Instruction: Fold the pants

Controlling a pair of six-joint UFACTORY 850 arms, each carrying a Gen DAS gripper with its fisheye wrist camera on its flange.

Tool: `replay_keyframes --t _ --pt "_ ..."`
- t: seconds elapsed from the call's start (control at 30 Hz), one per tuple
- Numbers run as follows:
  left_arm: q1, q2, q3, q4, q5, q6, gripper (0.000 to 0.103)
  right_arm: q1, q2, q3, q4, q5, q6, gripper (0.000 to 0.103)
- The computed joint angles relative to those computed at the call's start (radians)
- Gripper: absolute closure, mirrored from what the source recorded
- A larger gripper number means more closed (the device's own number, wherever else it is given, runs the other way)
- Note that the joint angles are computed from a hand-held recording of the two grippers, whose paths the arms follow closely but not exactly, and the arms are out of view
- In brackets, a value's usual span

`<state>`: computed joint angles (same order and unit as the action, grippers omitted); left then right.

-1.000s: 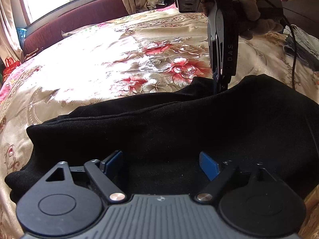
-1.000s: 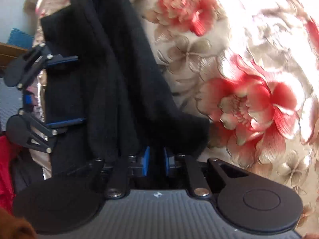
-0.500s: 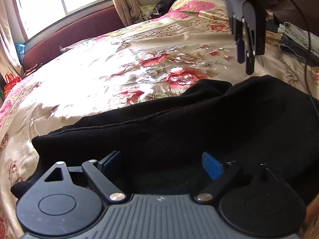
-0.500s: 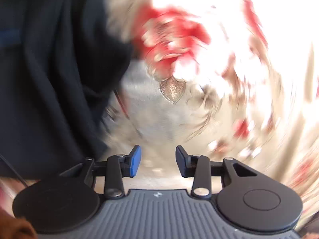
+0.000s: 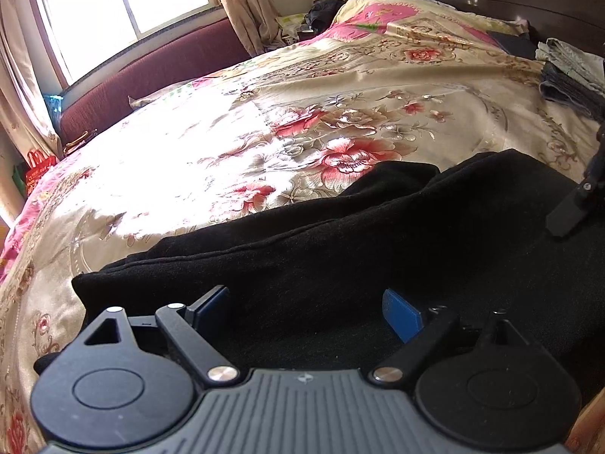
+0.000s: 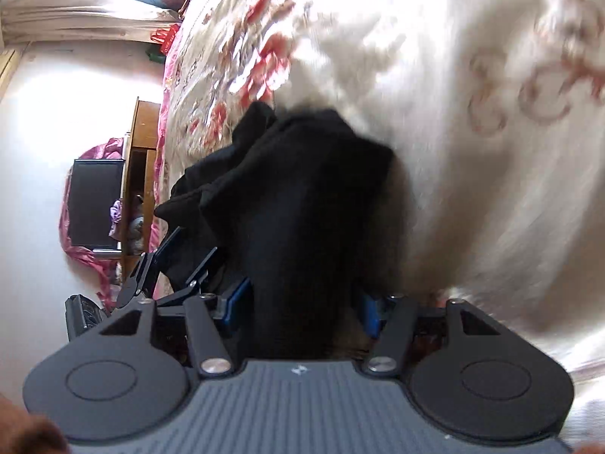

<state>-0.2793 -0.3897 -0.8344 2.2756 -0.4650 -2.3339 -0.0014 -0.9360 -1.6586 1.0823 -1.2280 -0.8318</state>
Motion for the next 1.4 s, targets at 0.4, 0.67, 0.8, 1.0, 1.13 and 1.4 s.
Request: replay_keyframes --t 0.4,0.67,0.8,1.0,1.13,1.4 --pt "-0.009 0.016 -0.003 -0.124 0.03 0.096 0.002 0.041 0.034 0.162 0.364 0.085 -0.213 0.077" --pt "-0.044 0.013 -0.036 0.071 0.107 -0.048 0.003 -0.02 0.076 0.203 0.483 0.137 -0.255 0.083" --pt "-0.066 -0.069 -0.121 0.061 0.138 -0.057 0.002 -0.034 0.148 0.203 0.387 0.24 -0.319 0.084" --pt "-0.069 -0.044 -0.12 0.311 0.087 -0.333 0.003 -0.034 0.193 0.24 0.375 0.332 -0.297 0.084" --pt "-0.054 -0.103 -0.162 0.256 0.146 -0.277 0.011 0.002 0.136 0.165 0.298 0.431 -0.173 0.084" --pt "-0.004 -0.02 -0.015 0.364 0.029 -0.486 0.01 0.126 0.291 0.22 0.162 0.631 -0.167 0.083"
